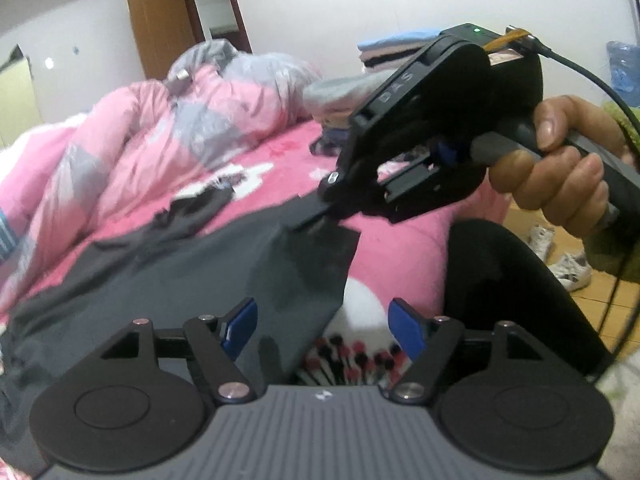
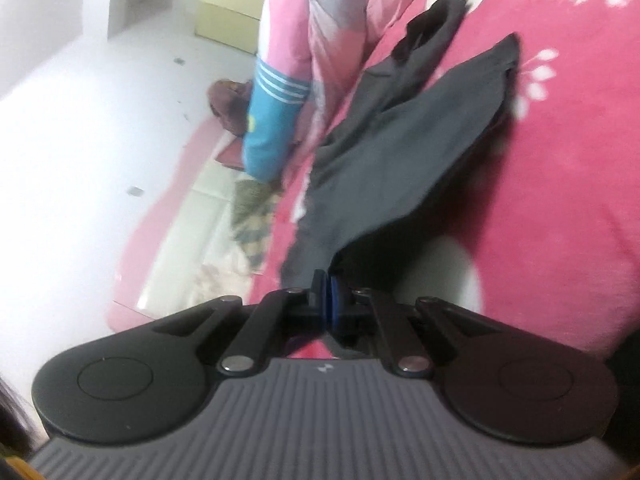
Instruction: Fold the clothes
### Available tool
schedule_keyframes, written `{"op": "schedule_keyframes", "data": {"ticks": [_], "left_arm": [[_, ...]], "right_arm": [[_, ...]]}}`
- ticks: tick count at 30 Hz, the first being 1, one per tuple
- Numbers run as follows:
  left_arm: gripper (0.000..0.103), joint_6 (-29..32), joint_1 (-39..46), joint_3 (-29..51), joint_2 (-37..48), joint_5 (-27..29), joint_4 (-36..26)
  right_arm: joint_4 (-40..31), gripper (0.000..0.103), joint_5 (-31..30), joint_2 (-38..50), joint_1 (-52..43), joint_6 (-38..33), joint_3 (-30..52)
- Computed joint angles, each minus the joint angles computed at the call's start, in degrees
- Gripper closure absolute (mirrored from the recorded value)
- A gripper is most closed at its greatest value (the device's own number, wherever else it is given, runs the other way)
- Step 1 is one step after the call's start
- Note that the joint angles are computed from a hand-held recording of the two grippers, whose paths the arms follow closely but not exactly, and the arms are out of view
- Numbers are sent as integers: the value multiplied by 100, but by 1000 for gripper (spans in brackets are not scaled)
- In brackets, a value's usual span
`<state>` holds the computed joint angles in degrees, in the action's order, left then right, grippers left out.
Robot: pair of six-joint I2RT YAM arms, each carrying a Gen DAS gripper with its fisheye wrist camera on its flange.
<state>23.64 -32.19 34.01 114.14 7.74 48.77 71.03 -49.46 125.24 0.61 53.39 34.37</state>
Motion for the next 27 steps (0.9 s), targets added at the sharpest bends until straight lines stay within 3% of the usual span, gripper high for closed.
{"op": "schedule_keyframes", "data": {"ticks": [2, 4, 5, 7, 9, 14, 16, 19, 24, 27], "left_arm": [[34, 52, -109, 60, 117, -284, 231], [61, 105, -194, 177, 222, -554, 311], [68, 64, -199, 303, 269, -621, 199], [93, -181, -126, 537, 291, -542, -109], [99, -486, -15, 726, 296, -385, -335], [101, -1547, 623, 1032, 112, 925, -991], [102, -2017, 931, 1209, 112, 1590, -1285], [102, -2771, 1415, 1540, 285, 2710, -1620], [102, -3487, 1888, 1877, 658, 4029, -1762], [102, -4009, 2064, 2047, 923, 4486, -1613]], "right_arm": [[-54, 102, 39, -3, 82, 95, 102], [54, 102, 24, 58, 106, 259, 151], [124, 101, 2, 81, 71, 298, 130], [266, 100, -46, 126, -9, 368, 82], [362, 99, -2, 174, -34, 425, 88], [1190, 97, 85, 494, -347, 914, -60], [1601, 90, 198, 707, -593, 1234, -169], [1333, 75, 408, 827, -814, 1286, -211], [1098, 64, 437, 1201, -740, 1580, 128], [755, 61, 476, 1275, -626, 1604, 442]]}}
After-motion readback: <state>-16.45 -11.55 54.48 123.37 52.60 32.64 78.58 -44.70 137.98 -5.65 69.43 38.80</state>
